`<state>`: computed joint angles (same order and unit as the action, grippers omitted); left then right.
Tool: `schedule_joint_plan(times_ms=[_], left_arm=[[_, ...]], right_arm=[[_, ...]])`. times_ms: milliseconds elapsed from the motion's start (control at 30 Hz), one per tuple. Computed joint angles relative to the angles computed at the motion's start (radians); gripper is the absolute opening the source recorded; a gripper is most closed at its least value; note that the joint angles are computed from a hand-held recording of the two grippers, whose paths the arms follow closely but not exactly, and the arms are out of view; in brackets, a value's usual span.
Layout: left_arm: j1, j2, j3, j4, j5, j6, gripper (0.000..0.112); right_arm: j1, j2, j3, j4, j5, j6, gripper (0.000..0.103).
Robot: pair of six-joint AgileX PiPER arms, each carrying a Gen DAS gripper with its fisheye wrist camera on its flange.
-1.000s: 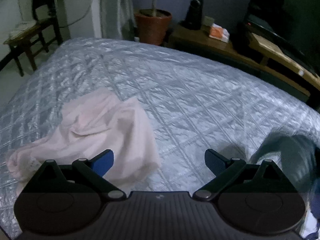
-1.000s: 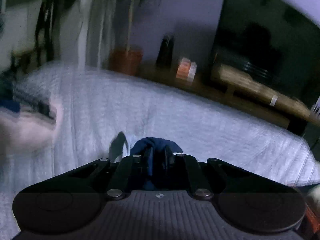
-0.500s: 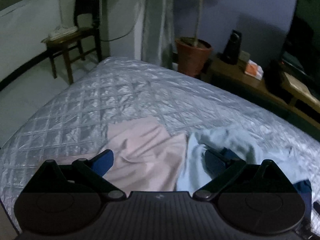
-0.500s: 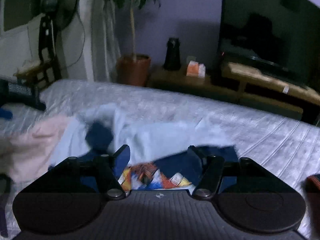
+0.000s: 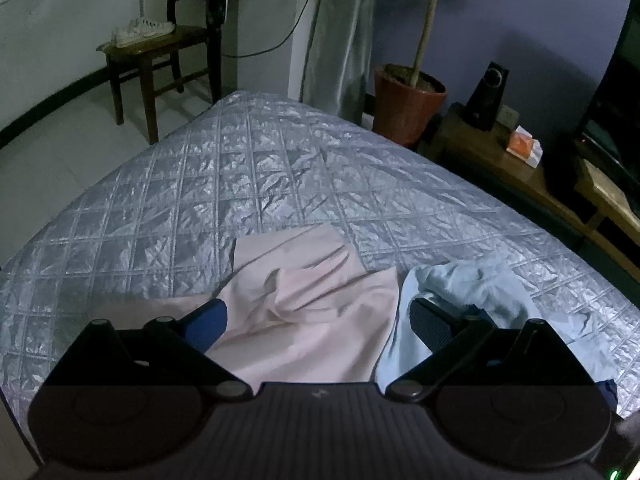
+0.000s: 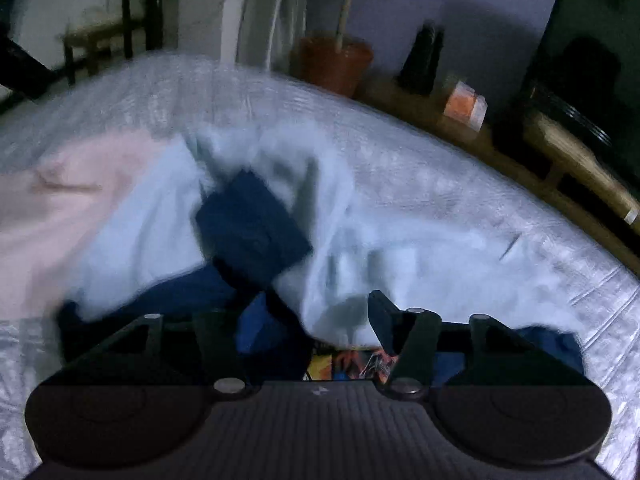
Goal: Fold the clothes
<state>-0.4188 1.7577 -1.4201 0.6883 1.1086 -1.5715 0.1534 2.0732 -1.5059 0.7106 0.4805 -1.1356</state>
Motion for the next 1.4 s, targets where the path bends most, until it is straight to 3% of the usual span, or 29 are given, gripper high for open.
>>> schedule_joint_plan(times_ms=[67, 133, 200, 233, 300, 367, 567, 600, 667, 767, 833, 867, 900, 933, 1000, 1133, 1167, 1267, 1400], left_arm=[[0.006, -0.002, 0.002, -0.003, -0.007, 0.0, 0.097], [0.001, -0.003, 0.001, 0.002, -0.007, -0.001, 0.097], [-0.002, -0.001, -0.001, 0.002, -0.01, 0.005, 0.097], [-0.004, 0.003, -0.004, 0.001, -0.01, 0.006, 0.097], [-0.006, 0.008, -0.008, -0.001, -0.008, 0.002, 0.097], [-0.005, 0.011, -0.012, -0.002, -0.005, -0.005, 0.097], [-0.01, 0.017, -0.017, 0.018, 0.018, -0.023, 0.097], [-0.009, 0.017, -0.017, 0.021, 0.021, -0.025, 0.097], [-0.002, 0.01, -0.01, 0.024, 0.023, -0.032, 0.097], [0.012, -0.005, 0.006, 0.027, 0.025, -0.05, 0.097], [0.021, -0.016, 0.018, 0.027, 0.022, -0.06, 0.097], [0.026, -0.022, 0.023, 0.027, 0.02, -0.065, 0.097], [0.03, -0.028, 0.03, 0.027, 0.019, -0.068, 0.097], [0.032, -0.031, 0.034, 0.026, 0.017, -0.07, 0.097], [0.034, -0.035, 0.038, 0.025, 0.014, -0.067, 0.097], [0.038, -0.041, 0.047, 0.018, 0.007, -0.062, 0.097], [0.04, -0.041, 0.047, 0.018, 0.006, -0.063, 0.097], [0.044, -0.044, 0.052, 0.008, -0.002, -0.065, 0.097], [0.046, -0.045, 0.057, -0.004, -0.016, -0.056, 0.097]], right_arm=[[-0.014, 0.029, -0.054, 0.006, -0.033, 0.078, 0.003], [-0.049, 0.043, -0.101, 0.146, -0.158, 0.14, 0.005], [-0.108, 0.076, -0.19, 0.248, -0.2, 0.319, 0.043], [-0.132, 0.087, -0.222, 0.251, -0.212, 0.398, 0.049], [-0.145, 0.051, -0.202, 0.172, -0.276, 0.436, 0.05], [-0.174, 0.024, -0.177, 0.208, -0.18, 0.327, 0.05], [-0.241, 0.04, -0.136, 0.14, 0.418, 0.243, 0.052], [-0.237, 0.039, -0.111, 0.125, 0.477, 0.236, 0.052], [-0.215, 0.004, -0.01, 0.095, 0.475, 0.185, 0.052], [-0.167, -0.099, 0.187, 0.139, 0.309, 0.001, 0.068], [-0.129, -0.158, 0.296, 0.177, 0.18, -0.112, 0.056], [-0.104, -0.185, 0.353, 0.213, 0.115, -0.195, 0.031], [-0.091, -0.213, 0.413, 0.274, 0.07, -0.281, 0.015], [-0.077, -0.242, 0.468, 0.327, 0.033, -0.35, 0.006], [-0.047, -0.259, 0.5, 0.393, -0.013, -0.383, 0.006], [-0.029, -0.328, 0.559, 0.361, -0.021, -0.469, 0.006], [-0.049, -0.339, 0.559, 0.331, 0.015, -0.462, 0.006], [-0.16, -0.319, 0.467, 0.165, 0.233, -0.312, 0.005], [-0.285, -0.378, 0.428, -0.109, 0.357, -0.332, 0.003]])
